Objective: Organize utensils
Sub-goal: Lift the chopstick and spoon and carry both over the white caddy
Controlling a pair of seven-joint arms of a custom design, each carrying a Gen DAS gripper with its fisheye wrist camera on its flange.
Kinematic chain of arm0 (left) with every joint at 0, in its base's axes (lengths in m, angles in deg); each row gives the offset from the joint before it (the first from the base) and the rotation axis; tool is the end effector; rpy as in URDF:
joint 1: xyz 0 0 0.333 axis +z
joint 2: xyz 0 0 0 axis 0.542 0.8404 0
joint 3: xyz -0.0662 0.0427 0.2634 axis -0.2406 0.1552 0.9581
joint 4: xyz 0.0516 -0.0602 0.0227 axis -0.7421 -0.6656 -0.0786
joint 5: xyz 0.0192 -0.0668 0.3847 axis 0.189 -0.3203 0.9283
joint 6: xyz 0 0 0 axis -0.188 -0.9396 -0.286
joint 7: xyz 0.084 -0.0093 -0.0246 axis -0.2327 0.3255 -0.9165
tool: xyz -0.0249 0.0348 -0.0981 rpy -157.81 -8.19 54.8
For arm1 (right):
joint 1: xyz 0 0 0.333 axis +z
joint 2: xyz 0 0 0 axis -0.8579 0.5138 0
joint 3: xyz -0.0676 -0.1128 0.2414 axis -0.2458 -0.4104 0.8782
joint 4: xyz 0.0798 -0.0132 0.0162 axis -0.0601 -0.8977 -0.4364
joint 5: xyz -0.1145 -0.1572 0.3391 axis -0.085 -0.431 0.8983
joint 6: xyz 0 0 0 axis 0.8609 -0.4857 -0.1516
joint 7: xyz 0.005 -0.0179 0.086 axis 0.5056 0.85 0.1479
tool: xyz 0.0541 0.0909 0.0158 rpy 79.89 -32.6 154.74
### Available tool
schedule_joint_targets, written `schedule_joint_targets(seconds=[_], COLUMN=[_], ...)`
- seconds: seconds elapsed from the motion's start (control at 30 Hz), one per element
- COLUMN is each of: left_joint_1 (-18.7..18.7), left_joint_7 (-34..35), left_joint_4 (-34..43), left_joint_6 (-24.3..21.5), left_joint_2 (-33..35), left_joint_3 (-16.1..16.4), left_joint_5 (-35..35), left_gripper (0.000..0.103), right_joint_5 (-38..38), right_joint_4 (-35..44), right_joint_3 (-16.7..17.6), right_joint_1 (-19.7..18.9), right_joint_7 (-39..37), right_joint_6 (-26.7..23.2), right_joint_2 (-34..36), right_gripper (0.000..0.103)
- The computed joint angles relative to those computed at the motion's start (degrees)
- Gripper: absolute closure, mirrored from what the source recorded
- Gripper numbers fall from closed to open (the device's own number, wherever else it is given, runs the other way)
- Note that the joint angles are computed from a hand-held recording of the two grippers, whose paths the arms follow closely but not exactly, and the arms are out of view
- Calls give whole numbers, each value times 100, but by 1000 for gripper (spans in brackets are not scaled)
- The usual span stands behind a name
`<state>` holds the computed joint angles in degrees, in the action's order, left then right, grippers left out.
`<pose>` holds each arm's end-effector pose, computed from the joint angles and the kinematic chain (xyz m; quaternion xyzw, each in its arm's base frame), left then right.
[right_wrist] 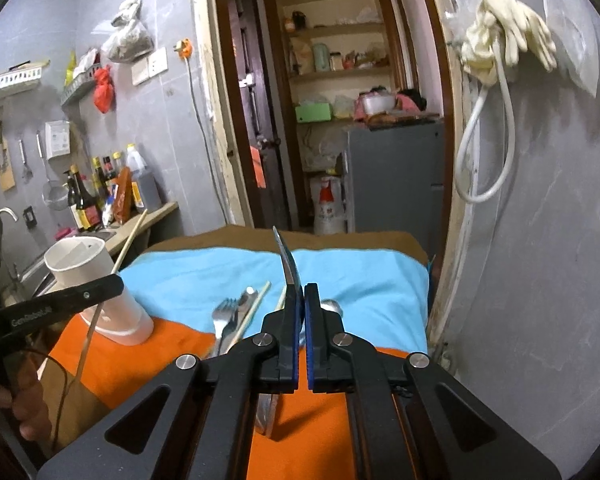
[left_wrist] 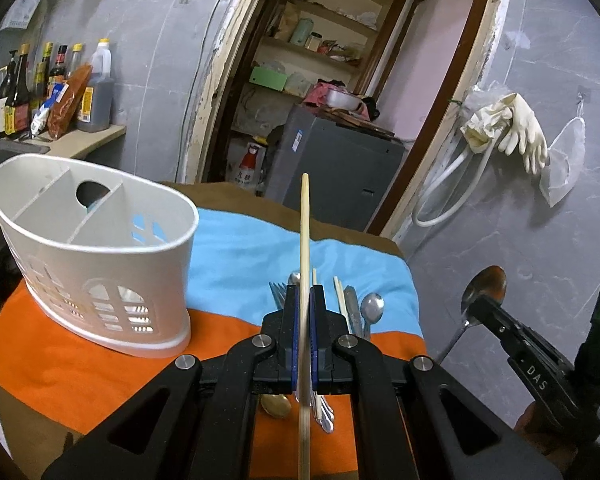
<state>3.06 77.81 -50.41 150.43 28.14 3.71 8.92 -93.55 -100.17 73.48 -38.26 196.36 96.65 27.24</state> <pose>0.4932 -0.4422 0.5981 -0.6528 0.5728 -0.4499 0.2082 0.5080 0.3165 0.5879 -0.6741 0.5164 -0.2595 0.4601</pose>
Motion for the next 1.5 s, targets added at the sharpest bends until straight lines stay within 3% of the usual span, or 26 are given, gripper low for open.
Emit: schedule_joint_targets(seconds=[0.37, 0.67, 0.9, 1.1, 1.27, 1.5], left_joint_1=[286, 1040, 1965, 2579, 2740, 2549], left_joint_7=[-506, -1252, -2478, -3665, -4674, -5294], left_joint_4=[-330, -734, -1188, -1475, -1588, -1787], left_joint_6=[335, 743, 1131, 1396, 1443, 1061], left_joint_2=[-583, -1268, -1843, -2014, -1900, -1844], left_joint_3=[-18, -85, -119, -154, -121, -116], left_joint_5=[716, 1503, 2512, 3316, 4014, 4795], left_gripper=[101, 101, 101, 101, 101, 101], right_joint_5=[-1630, -1995, -1363, -782, -220, 294], right_joint_4=[987, 2545, 4159, 4991, 5380, 5394], right_joint_3=[58, -247, -392, -492, -556, -905], right_joint_1=[207, 853, 1379, 1704, 1868, 2116], right_joint_7=[1369, 1591, 844, 77, -520, -939], right_joint_6=[-196, -97, -27, -113, -296, -249], right_joint_2=[238, 1152, 2351, 3081, 3533, 3770], right_gripper=[103, 103, 103, 103, 103, 102])
